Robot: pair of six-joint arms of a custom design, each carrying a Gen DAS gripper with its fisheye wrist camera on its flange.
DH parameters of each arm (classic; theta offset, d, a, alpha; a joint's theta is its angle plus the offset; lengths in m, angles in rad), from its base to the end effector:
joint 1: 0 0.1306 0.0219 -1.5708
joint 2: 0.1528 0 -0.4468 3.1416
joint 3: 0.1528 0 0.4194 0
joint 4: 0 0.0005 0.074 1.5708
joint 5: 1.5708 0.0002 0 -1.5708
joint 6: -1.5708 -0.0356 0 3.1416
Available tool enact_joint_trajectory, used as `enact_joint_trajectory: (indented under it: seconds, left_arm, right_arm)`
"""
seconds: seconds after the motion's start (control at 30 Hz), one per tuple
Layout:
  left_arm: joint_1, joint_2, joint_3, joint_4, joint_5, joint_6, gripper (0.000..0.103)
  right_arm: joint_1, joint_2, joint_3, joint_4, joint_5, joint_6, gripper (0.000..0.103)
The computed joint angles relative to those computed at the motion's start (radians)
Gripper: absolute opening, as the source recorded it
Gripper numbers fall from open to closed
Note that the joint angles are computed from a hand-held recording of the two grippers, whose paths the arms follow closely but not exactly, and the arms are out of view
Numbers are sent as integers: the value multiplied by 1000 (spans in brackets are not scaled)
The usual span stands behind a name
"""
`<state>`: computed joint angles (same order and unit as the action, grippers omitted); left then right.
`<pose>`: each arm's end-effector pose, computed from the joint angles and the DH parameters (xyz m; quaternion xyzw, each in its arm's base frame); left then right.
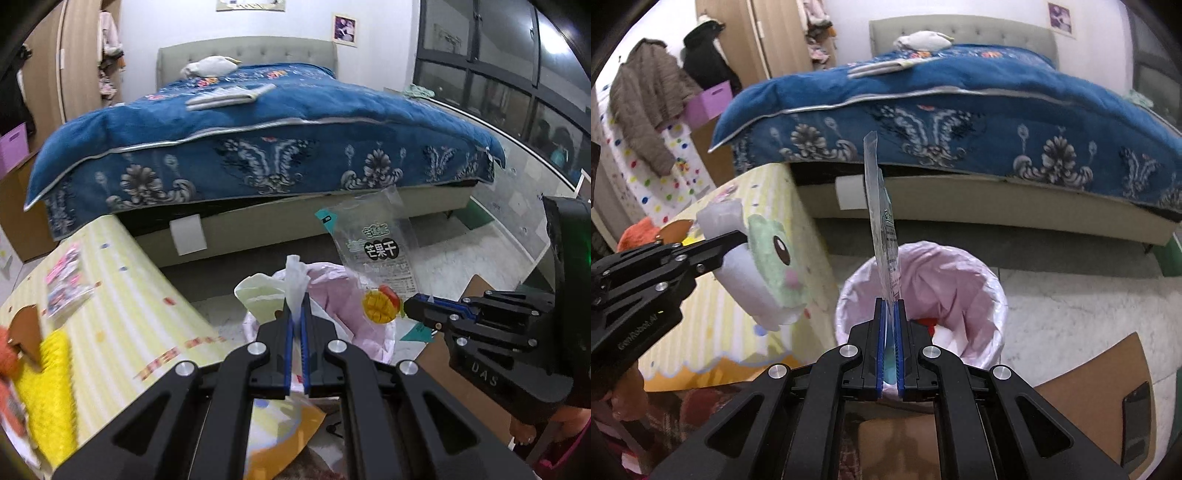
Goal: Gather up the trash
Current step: 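Carry the snack bag and tissue over the wastebasket and open both tools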
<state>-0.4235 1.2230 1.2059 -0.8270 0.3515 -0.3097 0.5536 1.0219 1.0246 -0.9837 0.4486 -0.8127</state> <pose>0.3830 -0.1867 0.4813 0.3879 0.8369 -0.1831 0.3401 0.2872 0.1588 0.4557 0.1846 0.9167 0.0138 0.3541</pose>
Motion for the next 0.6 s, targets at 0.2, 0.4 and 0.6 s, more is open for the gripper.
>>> enact_joint_trajectory:
  seconds: [0.2,0.4,0.6]
  left_arm:
    - [-49,67,22,16,-32,-2,2]
    - [-67,121,45,21,-56,-1,39]
    - [-38,119,49,21,-61,26,49]
  right_arm:
    - [-75,8,-37,49,-63,35,7]
    - [-146,42,-70,96,-118,66,8]
    - [-154,29,-80,95,-120,40,26]
